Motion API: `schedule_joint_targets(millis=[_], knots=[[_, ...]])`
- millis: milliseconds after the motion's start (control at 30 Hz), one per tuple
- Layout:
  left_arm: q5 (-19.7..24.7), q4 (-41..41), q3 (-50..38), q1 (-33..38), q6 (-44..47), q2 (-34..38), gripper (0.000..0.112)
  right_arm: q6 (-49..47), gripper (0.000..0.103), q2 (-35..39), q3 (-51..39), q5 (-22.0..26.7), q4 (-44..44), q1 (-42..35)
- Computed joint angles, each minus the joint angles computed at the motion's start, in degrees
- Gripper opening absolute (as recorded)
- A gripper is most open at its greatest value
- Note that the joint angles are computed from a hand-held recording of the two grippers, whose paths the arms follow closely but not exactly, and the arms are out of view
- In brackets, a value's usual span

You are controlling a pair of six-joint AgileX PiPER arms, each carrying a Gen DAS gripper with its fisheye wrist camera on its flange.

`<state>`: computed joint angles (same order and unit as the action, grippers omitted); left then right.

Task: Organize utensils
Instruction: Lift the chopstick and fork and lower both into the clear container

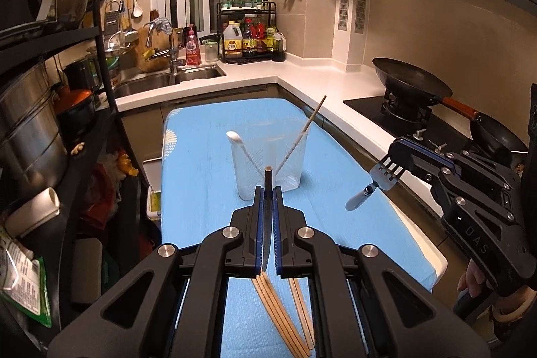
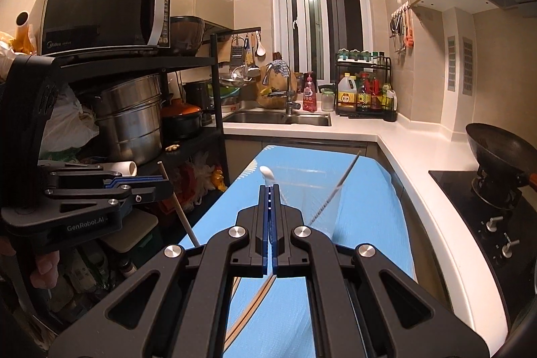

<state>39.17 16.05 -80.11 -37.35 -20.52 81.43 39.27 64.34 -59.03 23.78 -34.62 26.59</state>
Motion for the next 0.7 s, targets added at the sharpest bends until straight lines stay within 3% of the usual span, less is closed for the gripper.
schedule_joint_targets(millis=[133,300,467,700], knots=[[2.5,-0.7,-6.5,-0.1,2.3,2.1,0.005,-10.0,0.001,2.8,-6.1,0.5,10.6,-3.5],[4.8,-1.2,-16.3,-0.5,4.6,6.2,0.005,-14.8,0.001,6.7,-13.0,0.7,15.1,-5.8],[7.3,-2.5,-26.3,0.1,7.0,10.6,0.005,-26.0,0.001,10.8,-20.5,1.7,26.9,-9.7],[13.7,-5.5,-44.6,2.1,10.9,19.9,0.005,-37.8,0.001,18.5,-32.0,6.2,43.9,-15.4]])
